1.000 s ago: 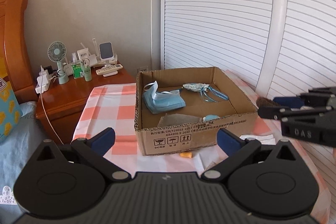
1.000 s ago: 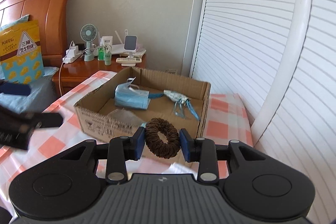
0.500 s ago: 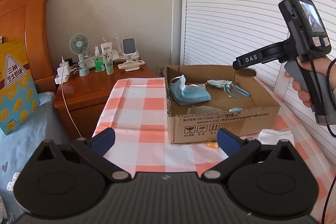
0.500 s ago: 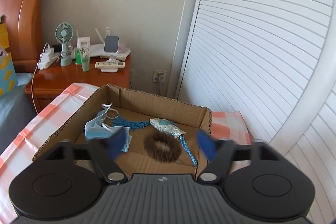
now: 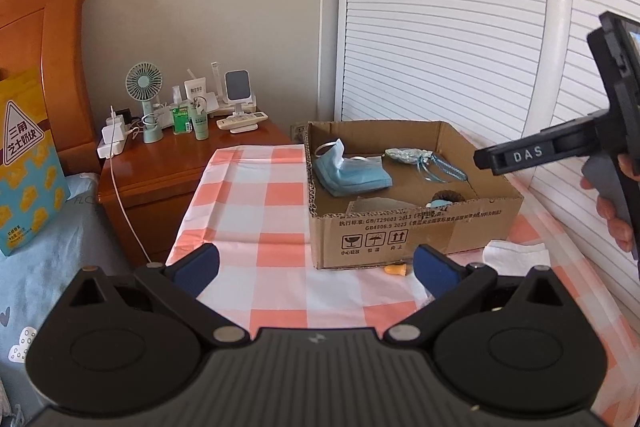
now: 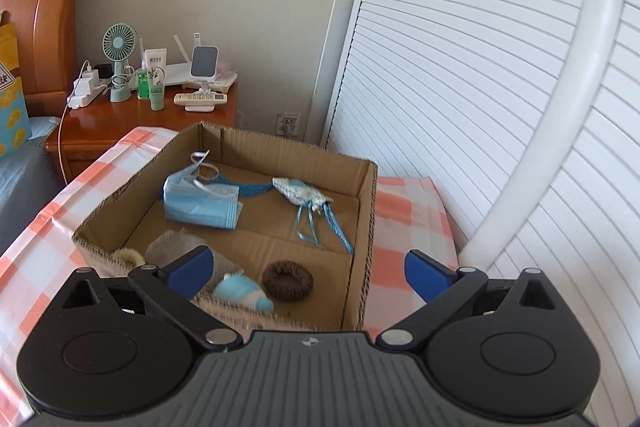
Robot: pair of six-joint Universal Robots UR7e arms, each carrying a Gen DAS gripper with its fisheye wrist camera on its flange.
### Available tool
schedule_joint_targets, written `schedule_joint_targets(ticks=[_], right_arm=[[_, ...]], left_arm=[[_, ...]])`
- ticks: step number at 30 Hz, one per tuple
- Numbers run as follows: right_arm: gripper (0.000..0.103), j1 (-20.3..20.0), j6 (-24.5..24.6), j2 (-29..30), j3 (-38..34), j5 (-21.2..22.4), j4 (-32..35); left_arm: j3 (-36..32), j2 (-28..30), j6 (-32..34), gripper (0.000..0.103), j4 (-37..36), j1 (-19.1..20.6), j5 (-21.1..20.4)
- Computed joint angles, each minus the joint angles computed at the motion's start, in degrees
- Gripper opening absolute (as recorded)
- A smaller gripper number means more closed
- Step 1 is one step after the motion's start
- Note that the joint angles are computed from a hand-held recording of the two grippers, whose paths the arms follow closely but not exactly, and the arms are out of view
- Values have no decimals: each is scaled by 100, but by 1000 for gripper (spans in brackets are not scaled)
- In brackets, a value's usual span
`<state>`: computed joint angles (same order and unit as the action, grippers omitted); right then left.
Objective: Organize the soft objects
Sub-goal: 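Lower the brown hair tie into the box and open the right tool, then reach left tool to the second grey pad while right tool reaches the white tissue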
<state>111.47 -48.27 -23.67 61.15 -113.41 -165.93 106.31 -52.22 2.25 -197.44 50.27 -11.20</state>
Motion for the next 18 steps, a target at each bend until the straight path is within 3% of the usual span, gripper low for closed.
schedule_joint_targets(ticks=[10,18], right_arm=[[103,-276,545,-278,965,-686,-514],[103,-420,930,-154,940,-811,-68]], left_arm=[[144,-195,-970,102,1138,5,-46],[106,-256,-1485,102,1922,74,-188]])
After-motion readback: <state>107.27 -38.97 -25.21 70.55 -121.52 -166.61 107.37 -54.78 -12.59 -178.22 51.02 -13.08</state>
